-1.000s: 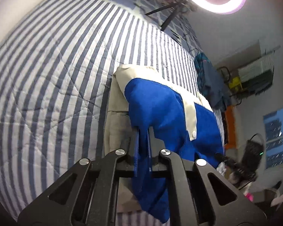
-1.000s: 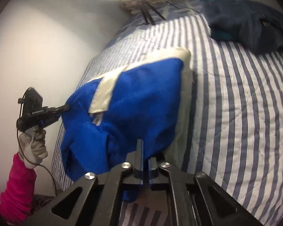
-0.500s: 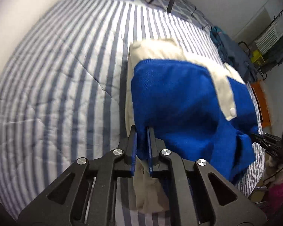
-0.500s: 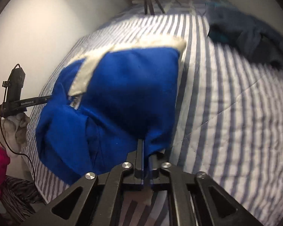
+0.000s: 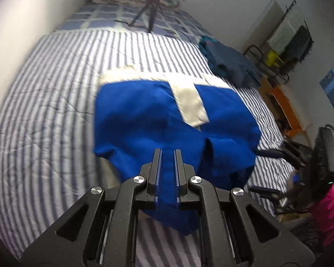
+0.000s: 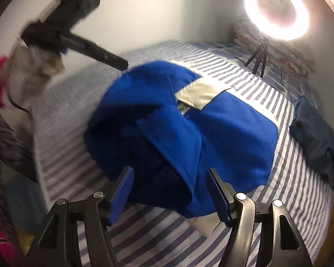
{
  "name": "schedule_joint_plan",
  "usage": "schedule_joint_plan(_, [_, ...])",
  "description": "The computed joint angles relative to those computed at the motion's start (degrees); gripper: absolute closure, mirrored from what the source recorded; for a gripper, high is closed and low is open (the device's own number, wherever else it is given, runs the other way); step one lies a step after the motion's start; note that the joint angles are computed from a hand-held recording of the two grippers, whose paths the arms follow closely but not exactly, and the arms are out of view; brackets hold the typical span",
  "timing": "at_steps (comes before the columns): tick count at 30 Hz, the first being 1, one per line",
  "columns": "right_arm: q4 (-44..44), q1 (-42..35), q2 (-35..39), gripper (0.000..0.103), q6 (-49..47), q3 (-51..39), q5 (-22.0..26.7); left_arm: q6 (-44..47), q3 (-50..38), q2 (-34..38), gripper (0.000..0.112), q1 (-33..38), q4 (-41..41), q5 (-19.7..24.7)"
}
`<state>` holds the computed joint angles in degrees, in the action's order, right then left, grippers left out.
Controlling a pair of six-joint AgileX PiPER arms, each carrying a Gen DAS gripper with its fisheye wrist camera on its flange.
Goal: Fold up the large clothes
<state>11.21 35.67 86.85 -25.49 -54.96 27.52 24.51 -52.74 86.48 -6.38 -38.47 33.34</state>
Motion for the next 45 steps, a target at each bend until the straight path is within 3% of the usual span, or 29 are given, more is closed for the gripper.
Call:
schedule_joint_plan(4, [-9.7, 0.9, 3.9, 0.044, 7.5, -1.3, -3.3, 0.7, -0.8, 2.6, 0.106, -1.6, -1.2, 0.1])
schedule_joint_plan(11, [-2.6, -0.1, 8.2, 0.059, 0.2, -5.1, -8.0, 2.4, 0.1, 3.9, 0.106, -3.0, -1.4, 0.6])
schedule_joint_plan(15, [18.9, -5.8, 13.1, 0.073, -14.5, -11.4, 1.5, 3.7, 0.9, 3.5, 0.106, -2.0, -2.3, 0.8])
schedule_joint_plan(19, [41.8, -17.2, 18.9, 0.08, -25.1, -16.6, 20.0, 5.0, 1.2, 3.3, 0.106, -0.9, -3.2, 1.1])
schedule_joint_plan(21, [50.7, -21.9, 21.5, 0.082, -28.7, -16.6, 27.0, 4.3, 0.9, 3.7, 0.106, -1.3, -2.7, 0.6])
schedule_joint_plan(26, [56.3, -26.2, 27.4, 0.089, -24.9, -17.8, 32.1, 4.9, -0.7, 4.4, 0.106, -2.8, -4.6, 1.3])
schedule_joint_plan(32, [63.2, -30.1, 30.2, 0.09, -26.9, -16.2, 38.8, 4.6, -8.0, 8.2, 0.106, -7.4, -6.4, 2.2])
schedule_joint_plan(37, [57.8, -28.2, 27.6, 0.09, -23.0, -15.2, 33.1, 0.2, -19.1, 17.8, 0.106, -11.6, -4.7, 2.8])
schedule_joint_plan(43, [49.9, -26.8, 22.5, 0.09, -19.8, -13.9, 26.1, -18.2, -32.6, 29.2, 0.106, -17.8, 14.9, 2.6])
schedule_joint_plan(45, [44.1, -25.1, 18.2, 0.088, -17.7, -12.6, 20.2, -20.4, -34.2, 30.7, 0.106, -17.8, 16.5, 3.1])
